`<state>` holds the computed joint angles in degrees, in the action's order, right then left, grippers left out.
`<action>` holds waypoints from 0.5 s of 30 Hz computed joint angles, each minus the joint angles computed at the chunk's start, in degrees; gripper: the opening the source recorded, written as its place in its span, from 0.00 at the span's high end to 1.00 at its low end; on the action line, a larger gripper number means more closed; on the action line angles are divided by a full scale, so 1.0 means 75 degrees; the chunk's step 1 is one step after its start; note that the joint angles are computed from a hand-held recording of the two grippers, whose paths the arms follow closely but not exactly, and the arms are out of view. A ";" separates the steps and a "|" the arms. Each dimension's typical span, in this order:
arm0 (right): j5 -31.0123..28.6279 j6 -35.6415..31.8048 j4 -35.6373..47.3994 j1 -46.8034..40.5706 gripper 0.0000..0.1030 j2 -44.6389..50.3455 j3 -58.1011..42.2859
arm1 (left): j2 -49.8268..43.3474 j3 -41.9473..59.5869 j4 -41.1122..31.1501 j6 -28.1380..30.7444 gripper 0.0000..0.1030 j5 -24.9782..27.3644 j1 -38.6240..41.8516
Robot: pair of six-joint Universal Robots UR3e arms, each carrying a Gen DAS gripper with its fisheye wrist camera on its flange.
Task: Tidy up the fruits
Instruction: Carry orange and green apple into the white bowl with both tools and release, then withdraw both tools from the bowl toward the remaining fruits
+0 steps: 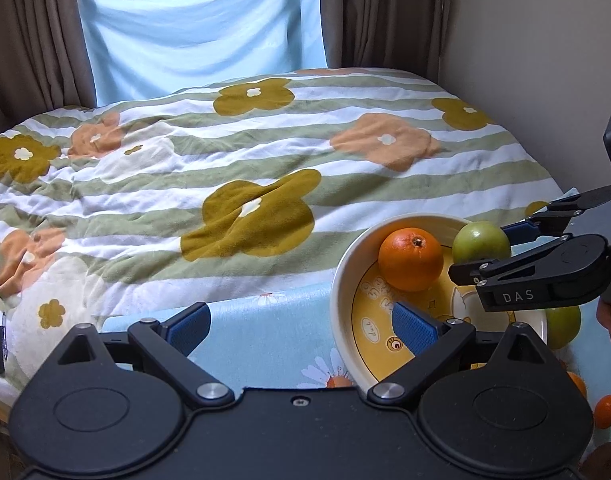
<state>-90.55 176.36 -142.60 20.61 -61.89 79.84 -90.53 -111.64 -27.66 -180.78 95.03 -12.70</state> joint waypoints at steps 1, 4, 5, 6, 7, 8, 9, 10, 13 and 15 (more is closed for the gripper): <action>-0.0031 -0.0054 -0.0036 0.0021 0.30 0.0040 -0.0010 | 0.0042 -0.0043 0.0011 -0.0008 0.03 -0.0015 0.0001; -0.0108 -0.0184 -0.0175 0.0064 0.30 0.0108 0.0030 | 0.0103 -0.0097 0.0032 0.0033 0.03 -0.0049 -0.0005; -0.0151 -0.0202 -0.0227 0.0085 0.30 0.0129 0.0054 | 0.0128 -0.0137 0.0075 0.0057 0.03 -0.0068 0.0005; -0.0194 -0.0211 -0.0326 0.0107 0.29 0.0133 0.0101 | 0.0147 -0.0149 0.0079 0.0070 0.03 -0.0096 0.0007; -0.0234 -0.0249 -0.0490 0.0131 0.25 0.0103 0.0203 | 0.0182 -0.0178 0.0074 0.0091 0.03 -0.0146 0.0033; -0.0316 -0.0280 -0.0544 0.0164 0.16 0.0108 0.0192 | 0.0221 -0.0196 0.0051 0.0098 0.03 -0.0200 0.0056; -0.0433 -0.0264 -0.0556 0.0210 0.10 0.0121 0.0165 | 0.0259 -0.0193 0.0008 0.0093 0.03 -0.0232 0.0070; -0.0562 -0.0225 -0.0577 0.0249 0.00 0.0120 0.0147 | 0.0286 -0.0189 -0.0022 0.0083 0.03 -0.0242 0.0074; -0.0416 -0.0022 -0.0451 0.0139 0.00 -0.0083 0.0236 | 0.0393 -0.0161 -0.0110 0.0021 0.03 -0.0150 0.0015; -0.0399 0.0146 -0.0372 0.0102 0.00 -0.0249 0.0297 | 0.0482 -0.0161 -0.0143 -0.0030 0.03 -0.0087 -0.0021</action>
<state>-93.54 177.46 -145.39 21.37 -63.76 82.07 -86.92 -112.85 -28.73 -181.00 94.38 -12.86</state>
